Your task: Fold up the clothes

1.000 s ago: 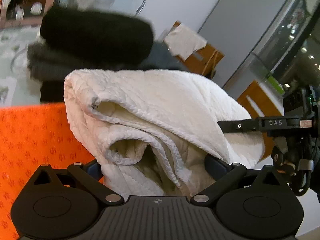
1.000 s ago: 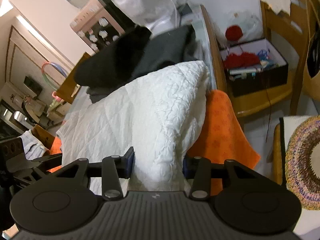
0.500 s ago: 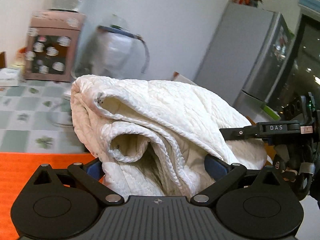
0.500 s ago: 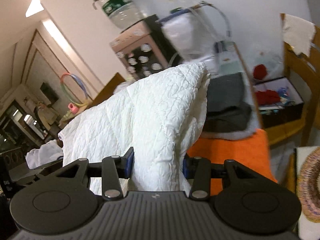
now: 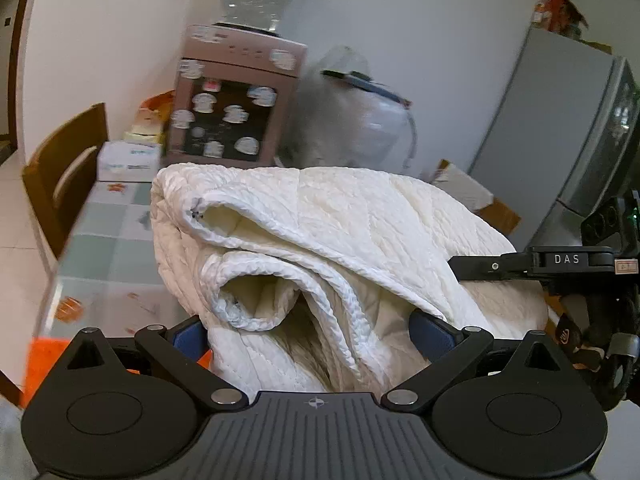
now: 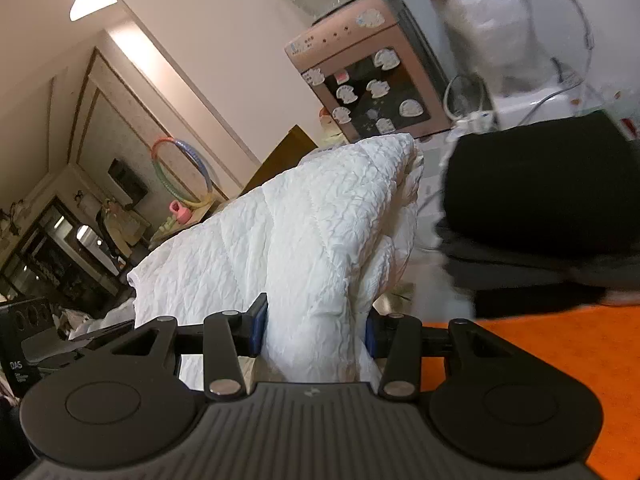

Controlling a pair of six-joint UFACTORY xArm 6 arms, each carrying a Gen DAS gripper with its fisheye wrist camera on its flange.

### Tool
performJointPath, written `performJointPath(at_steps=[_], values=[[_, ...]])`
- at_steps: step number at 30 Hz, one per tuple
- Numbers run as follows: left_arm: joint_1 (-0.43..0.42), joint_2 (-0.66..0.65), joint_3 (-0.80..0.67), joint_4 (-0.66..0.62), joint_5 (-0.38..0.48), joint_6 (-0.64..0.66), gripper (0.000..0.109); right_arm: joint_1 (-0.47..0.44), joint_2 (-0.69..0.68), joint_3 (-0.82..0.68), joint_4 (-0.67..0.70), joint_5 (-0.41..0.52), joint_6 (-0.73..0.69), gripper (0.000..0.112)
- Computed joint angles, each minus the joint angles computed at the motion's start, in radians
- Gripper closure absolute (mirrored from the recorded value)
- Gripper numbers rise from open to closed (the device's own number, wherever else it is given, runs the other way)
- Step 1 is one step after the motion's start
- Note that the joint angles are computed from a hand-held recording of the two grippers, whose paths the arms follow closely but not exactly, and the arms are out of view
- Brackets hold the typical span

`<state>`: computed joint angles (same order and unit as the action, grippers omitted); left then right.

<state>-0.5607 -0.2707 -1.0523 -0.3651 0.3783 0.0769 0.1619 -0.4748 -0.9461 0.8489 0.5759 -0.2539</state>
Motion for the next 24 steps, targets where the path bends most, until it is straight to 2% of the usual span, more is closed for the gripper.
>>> performJointPath(at_steps=[6, 10, 19, 24], values=[[0.103, 0.123, -0.101, -0.15, 0.036, 0.2, 0.008, 0.104, 0.212, -0.115, -0.012, -0.146, 0.042, 0.063], [0.137, 0.25, -0.196, -0.246, 0.052, 0.308, 0.008, 0.109, 0.339, -0.186, 0.01, -0.2, 0.01, 0.063], [0.157, 0.52, -0.405, -0.337, 0.054, 0.378, 0.008, 0.079, 0.586, -0.334, 0.043, -0.273, -0.04, 0.063], [0.154, 0.585, -0.429, -0.34, 0.033, 0.382, 0.007, 0.072, 0.638, -0.336, 0.025, -0.299, -0.034, 0.06]])
